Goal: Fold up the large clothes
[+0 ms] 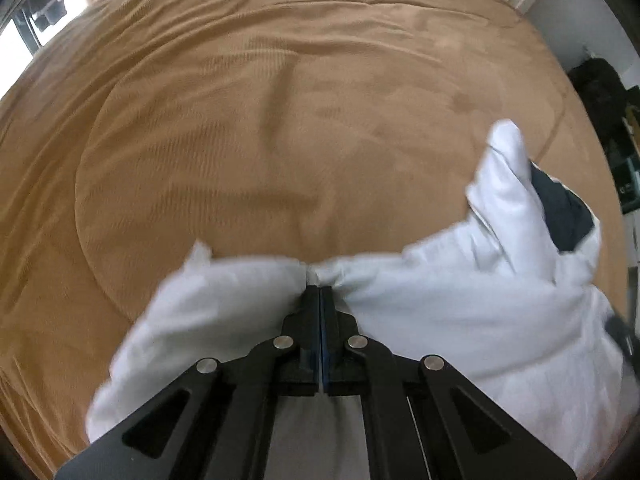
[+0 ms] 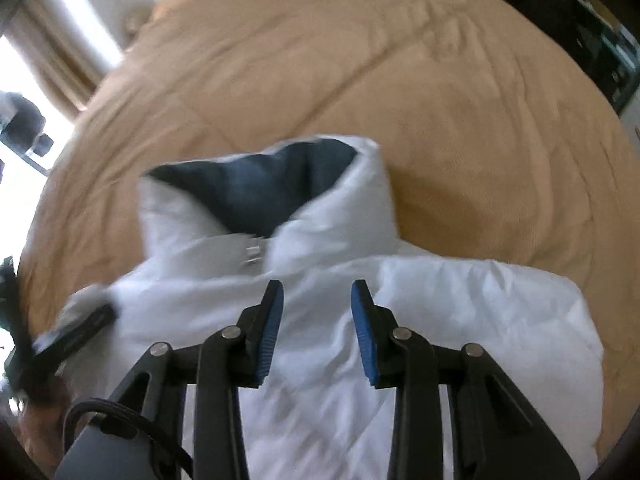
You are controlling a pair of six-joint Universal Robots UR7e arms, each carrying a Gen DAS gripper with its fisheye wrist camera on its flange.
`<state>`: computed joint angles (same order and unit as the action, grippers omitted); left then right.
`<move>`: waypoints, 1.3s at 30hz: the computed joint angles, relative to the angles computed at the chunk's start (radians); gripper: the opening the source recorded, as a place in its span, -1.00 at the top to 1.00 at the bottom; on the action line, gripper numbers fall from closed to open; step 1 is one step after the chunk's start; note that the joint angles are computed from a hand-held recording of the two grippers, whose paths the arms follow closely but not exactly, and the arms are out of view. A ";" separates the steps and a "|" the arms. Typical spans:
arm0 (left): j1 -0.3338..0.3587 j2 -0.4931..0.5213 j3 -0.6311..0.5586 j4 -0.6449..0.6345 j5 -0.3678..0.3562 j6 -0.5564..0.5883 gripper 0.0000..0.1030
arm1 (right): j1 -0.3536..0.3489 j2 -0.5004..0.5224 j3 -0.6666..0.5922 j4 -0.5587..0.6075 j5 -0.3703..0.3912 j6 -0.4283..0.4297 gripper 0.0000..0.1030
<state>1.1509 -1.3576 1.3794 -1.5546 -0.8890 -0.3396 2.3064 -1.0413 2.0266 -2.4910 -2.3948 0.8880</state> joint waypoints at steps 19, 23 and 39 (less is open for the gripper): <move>-0.353 -0.443 0.335 0.017 -0.086 -0.117 -0.02 | 0.213 0.178 0.114 0.042 -0.100 0.247 0.32; -0.335 -0.518 0.497 -0.025 -0.014 -0.121 0.03 | 0.275 0.137 0.165 -0.072 -0.114 0.218 0.40; -0.297 -0.554 0.658 -0.270 0.055 0.026 0.02 | 0.277 0.232 0.298 -0.396 -0.142 0.122 0.40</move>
<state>0.8537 -1.9112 2.0372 -1.8247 -0.8338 -0.3140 2.5831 -0.8091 2.3242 -2.8870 -2.5367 1.0102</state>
